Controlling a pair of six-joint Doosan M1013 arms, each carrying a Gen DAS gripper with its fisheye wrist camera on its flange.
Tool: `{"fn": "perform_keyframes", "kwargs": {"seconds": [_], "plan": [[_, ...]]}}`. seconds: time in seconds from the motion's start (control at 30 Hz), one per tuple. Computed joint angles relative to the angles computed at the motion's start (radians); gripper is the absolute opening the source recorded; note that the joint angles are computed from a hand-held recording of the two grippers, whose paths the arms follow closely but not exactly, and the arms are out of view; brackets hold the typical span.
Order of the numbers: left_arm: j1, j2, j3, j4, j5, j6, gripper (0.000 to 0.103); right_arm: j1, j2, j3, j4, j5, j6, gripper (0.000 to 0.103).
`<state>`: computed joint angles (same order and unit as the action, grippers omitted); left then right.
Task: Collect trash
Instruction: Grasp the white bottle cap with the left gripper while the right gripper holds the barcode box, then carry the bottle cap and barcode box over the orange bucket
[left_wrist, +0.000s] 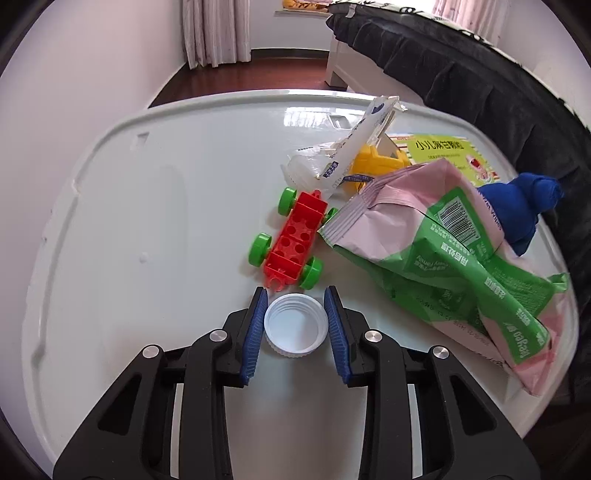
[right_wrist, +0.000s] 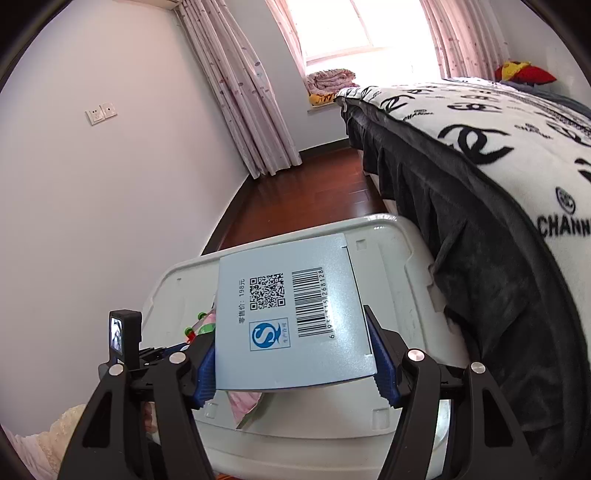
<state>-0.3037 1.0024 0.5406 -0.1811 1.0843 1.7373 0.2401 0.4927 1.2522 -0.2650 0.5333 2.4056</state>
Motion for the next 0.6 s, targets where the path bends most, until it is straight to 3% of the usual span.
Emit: {"fn": "perform_keyframes", "kwargs": {"seconds": [0.27,0.5,0.6], "plan": [[-0.007,-0.073,0.123,-0.018,-0.058,0.039,0.032,0.013,-0.006,0.002,0.037,-0.007,-0.043,0.065],[-0.015,-0.204,0.312,-0.046,-0.171,0.150,0.032,0.037,-0.022,0.015,0.107,0.004,-0.121,0.065],[-0.012,-0.240,0.352,-0.098,-0.171,0.193,0.032,0.053,-0.036,0.028,0.142,0.027,-0.147,0.065]]}}
